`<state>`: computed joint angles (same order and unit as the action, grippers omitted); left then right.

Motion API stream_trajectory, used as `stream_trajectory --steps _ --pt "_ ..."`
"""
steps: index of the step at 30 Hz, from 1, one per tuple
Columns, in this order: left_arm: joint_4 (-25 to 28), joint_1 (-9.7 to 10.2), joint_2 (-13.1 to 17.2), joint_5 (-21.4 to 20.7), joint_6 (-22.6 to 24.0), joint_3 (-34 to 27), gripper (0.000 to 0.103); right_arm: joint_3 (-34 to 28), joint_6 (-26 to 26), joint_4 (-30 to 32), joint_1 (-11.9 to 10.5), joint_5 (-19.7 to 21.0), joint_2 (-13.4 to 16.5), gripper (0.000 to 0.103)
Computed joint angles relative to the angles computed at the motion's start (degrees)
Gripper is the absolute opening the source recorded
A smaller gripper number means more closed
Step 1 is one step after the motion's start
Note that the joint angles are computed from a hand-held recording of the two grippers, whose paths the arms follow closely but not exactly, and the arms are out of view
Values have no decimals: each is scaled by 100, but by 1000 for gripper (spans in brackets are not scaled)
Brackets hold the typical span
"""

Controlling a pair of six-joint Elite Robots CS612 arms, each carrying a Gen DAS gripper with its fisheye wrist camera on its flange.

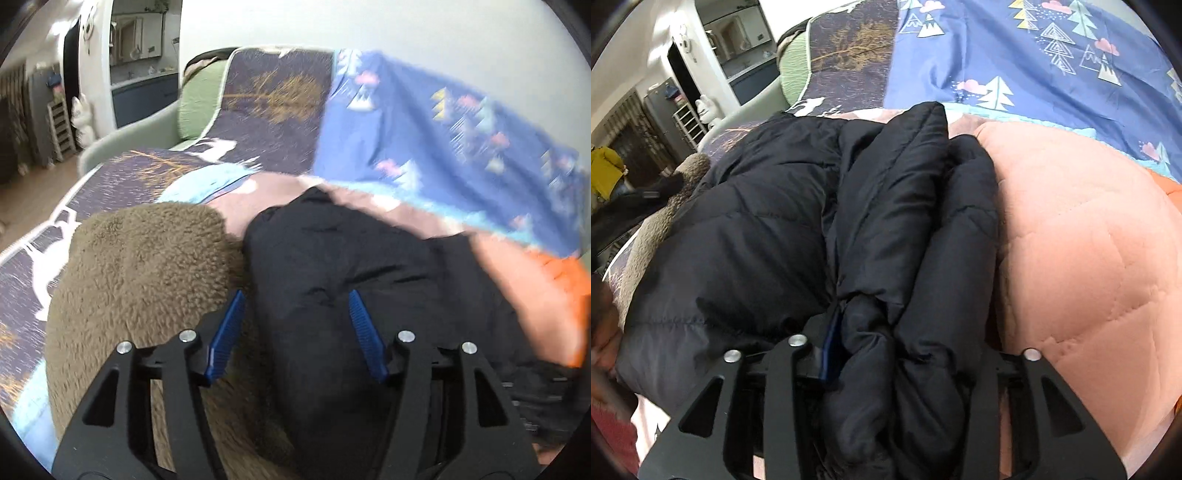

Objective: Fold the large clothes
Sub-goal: 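Lower the jacket between the brown fleece and peach quilt, open both tools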

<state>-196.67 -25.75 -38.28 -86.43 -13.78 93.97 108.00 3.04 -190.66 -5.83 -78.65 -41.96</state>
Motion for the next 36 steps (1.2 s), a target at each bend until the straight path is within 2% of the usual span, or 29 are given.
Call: stream_trajectory --steps 2,3,4,6,7,9,10,11,13,15,17,18,19,20,22,23,26,28,30,32,36 --pt "-455 84 -65 -802 -78 194 61 29 83 94 -30 139 -56 53" --pt "-496 98 -100 -1138 44 266 63 56 100 140 -50 204 -94 55" --pt "-419 62 -139 -1265 290 336 63 121 116 158 -68 241 -168 58" --pt "20 -120 -200 -927 857 417 63 267 93 54 -96 299 -294 65" --pt "278 -263 -177 -445 1183 407 64 433 64 -169 -107 242 -401 68" --pt "347 -456 -74 313 1580 423 65 711 -2 -603 -116 86 -551 69" --pt "326 -533 0 627 1752 422 65 929 -74 -1081 -173 179 -614 68" --pt "288 -556 34 732 1777 425 65 1053 -118 -1390 -221 310 -631 57" --pt "231 -563 71 767 1645 427 65 1250 -408 -1638 -303 695 -696 30" --pt "219 -549 80 758 1598 420 65 1223 -617 -1465 -280 807 -676 18" --pt "230 -554 81 783 1608 418 65 1013 -733 -946 -140 423 -554 12" --pt "232 -548 82 770 1611 416 66 847 -674 -528 -88 226 -457 11" --pt "231 -539 94 751 1615 393 66 612 -423 -111 -61 81 -249 5" --pt "228 -517 108 714 1599 370 67 485 -231 65 -98 168 -128 4" --pt "280 -483 126 689 1440 350 67 360 73 -182 -171 456 94 4" --pt "254 -484 129 728 1384 376 67 345 89 -190 -151 392 95 4" --pt "133 -474 160 697 1252 367 67 423 -418 -187 45 -276 -47 6" --pt "43 -479 131 662 1163 428 67 668 -825 -598 92 -482 -172 7" --pt "-51 -520 53 712 1098 550 68 942 -953 -1090 48 -414 -297 10" --pt "-214 -568 -36 735 1058 710 73 1304 -973 -1678 -33 -323 -435 13" --pt "-679 -701 -284 666 973 1179 81 1956 -977 -2361 -195 -119 -733 18"
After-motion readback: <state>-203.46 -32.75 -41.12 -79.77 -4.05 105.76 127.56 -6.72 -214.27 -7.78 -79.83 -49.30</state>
